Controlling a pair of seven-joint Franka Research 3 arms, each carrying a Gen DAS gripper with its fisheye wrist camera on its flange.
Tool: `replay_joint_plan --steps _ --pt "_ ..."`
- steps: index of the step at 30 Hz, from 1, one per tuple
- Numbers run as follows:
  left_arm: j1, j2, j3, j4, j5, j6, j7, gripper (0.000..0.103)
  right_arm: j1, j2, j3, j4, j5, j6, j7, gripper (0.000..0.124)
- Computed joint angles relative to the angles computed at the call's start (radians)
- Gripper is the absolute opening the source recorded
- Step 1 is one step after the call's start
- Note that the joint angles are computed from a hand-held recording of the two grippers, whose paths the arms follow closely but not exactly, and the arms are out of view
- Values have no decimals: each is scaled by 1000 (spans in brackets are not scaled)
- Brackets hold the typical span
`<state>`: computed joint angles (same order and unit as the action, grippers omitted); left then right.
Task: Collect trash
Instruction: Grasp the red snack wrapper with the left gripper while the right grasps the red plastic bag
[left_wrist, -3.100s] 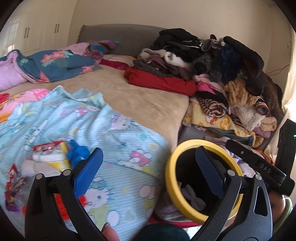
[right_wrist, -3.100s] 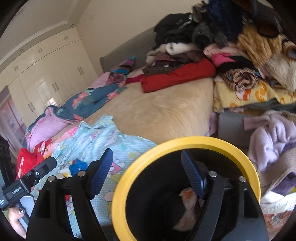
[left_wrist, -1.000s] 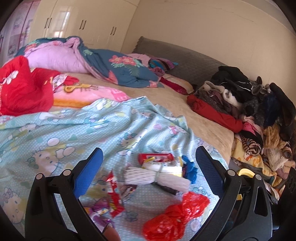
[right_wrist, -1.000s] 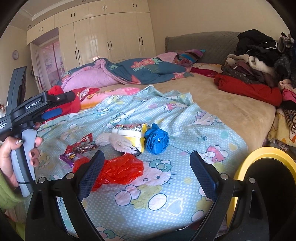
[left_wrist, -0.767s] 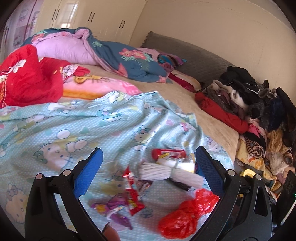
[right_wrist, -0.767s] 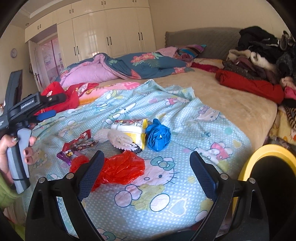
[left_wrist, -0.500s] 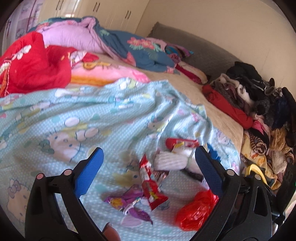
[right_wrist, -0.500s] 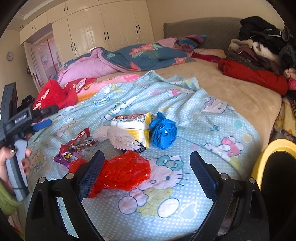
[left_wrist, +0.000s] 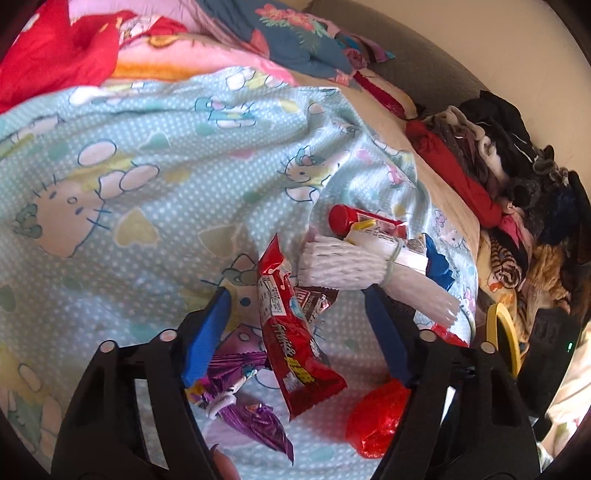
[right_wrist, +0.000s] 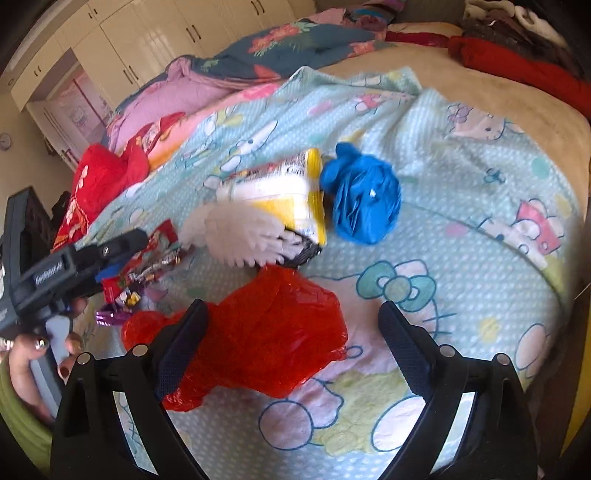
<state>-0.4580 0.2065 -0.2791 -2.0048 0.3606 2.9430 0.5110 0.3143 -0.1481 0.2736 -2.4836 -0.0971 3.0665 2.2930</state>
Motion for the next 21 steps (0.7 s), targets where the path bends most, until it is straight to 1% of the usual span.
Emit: replay_joint_plan --steps 1,2,3,4,6,8,9,10,13,15,18,21 --pt "5 4 -5 4 -12 -3 6 63 24 0 -18 -1 31 8 -29 76" --pt "12 9 -13 9 -31 -12 18 61 55 1 -41 -3 74 19 -70 67" --pt "18 14 -21 14 -50 -19 31 59 71 1 -51 -4 101 22 -98 58" --pt "20 17 -23 18 -61 -23 37 59 81 5 -56 0 121 23 -121 53" --pt "17 19 -19 22 -68 -28 35 56 113 6 -72 0 174 29 -184 34" --pt "12 21 -13 30 -65 -38 31 52 113 2 -66 0 189 35 -215 24" --pt "16 24 -16 34 -73 -44 37 49 92 -5 -43 -3 167 38 -206 20" --pt "19 25 -20 36 -84 -45 42 47 90 -7 -39 -2 168 40 -215 18" --pt "34 37 -38 52 -131 -67 81 34 127 -20 -61 -11 221 52 -278 10" --pt "32 36 -38 53 -138 -70 90 17 150 -33 -74 -20 261 60 -316 8" --pt "29 28 -39 48 -146 -63 102 17 189 -57 -101 -41 331 74 -372 8" --pt "25 14 -38 41 -145 -45 109 17 187 -84 -92 -59 363 84 -393 7"
